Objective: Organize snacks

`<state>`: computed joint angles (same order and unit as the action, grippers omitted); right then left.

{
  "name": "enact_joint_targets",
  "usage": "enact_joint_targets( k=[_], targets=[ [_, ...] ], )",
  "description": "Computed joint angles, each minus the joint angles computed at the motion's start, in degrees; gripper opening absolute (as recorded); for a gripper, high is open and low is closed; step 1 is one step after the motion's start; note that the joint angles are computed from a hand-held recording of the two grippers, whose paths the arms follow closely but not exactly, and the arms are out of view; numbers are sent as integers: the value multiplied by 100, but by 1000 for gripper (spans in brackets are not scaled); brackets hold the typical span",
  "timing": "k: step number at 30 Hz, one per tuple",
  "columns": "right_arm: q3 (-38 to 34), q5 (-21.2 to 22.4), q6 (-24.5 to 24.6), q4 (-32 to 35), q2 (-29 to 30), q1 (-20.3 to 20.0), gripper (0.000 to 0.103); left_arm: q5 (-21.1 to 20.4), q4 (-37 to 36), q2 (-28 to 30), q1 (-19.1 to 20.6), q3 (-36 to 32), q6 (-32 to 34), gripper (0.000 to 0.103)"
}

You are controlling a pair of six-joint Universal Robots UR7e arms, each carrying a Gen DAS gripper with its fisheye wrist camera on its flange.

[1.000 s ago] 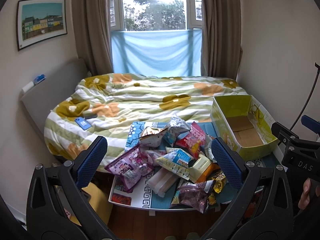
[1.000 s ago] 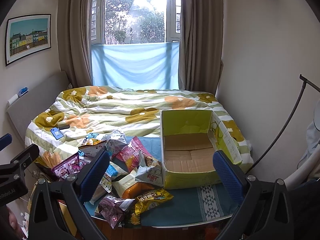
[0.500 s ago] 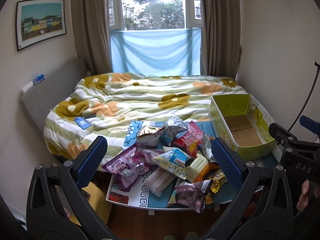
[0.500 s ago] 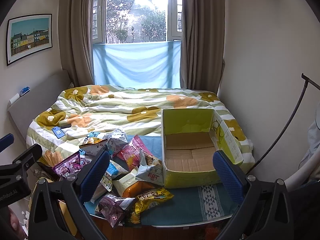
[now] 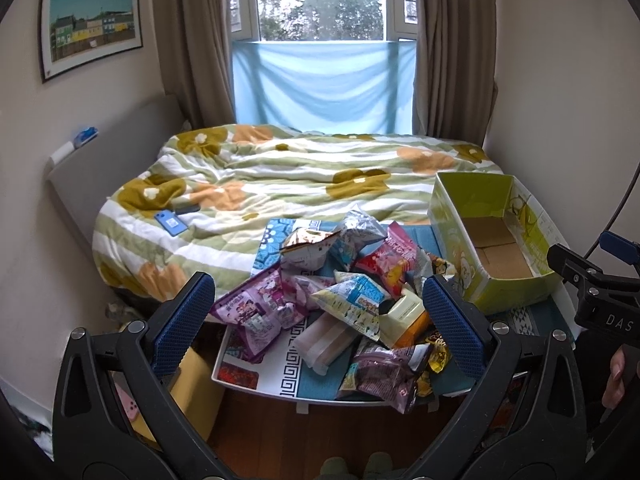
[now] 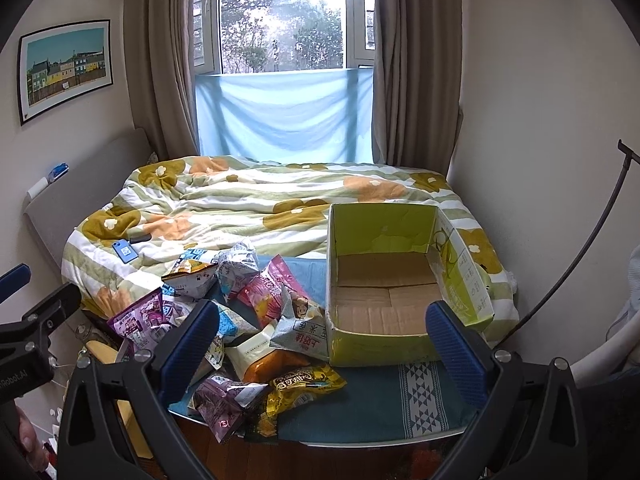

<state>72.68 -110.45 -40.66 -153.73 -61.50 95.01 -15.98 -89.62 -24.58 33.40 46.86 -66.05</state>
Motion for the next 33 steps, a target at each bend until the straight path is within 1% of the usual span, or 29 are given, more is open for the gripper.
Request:
enact_joint_targets(
  k=[2, 4, 7, 9, 13, 17, 20, 24, 27, 30, 33],
  targets=[
    [-85, 86, -39, 201, 47, -68, 103, -96, 579, -67, 57, 29, -534, 103],
    [-180, 224, -46, 433, 114, -149, 103, -202, 834, -189, 125, 181, -807, 103],
    [-381, 227, 44, 786, 287, -188, 103, -364, 602, -415, 277, 564, -738, 103],
    [-437, 168, 95, 889, 407, -179, 103, -407, 313, -582, 403, 873, -549, 103],
    [-602, 42, 184, 1039, 718, -118, 103, -493, -392, -809, 701, 1285, 262, 103],
    [-855, -148, 393, 1251, 1104, -45, 103, -701, -1160, -862, 1045, 1435, 1517, 103],
    [-1133, -376, 628, 1459, 1457, 23, 103, -903, -1491, -763, 1299, 1342, 2484, 103],
    [-1456, -647, 864, 1619, 1896, 84, 103, -961, -1580, -530, 1568, 1105, 3562, 103],
    [-1733, -834, 1106, 1849, 2185, 131, 103, -1126, -1787, -361, 1739, 899, 4243, 103],
    [-2020, -958, 1337, 2112, 2427, 155, 103, -1311, -1898, -180, 1874, 645, 4743, 103],
    [-2295, -1065, 1562, 2354, 2650, 176, 103, -1486, -1902, -12, 1976, 429, 5076, 103]
  ],
)
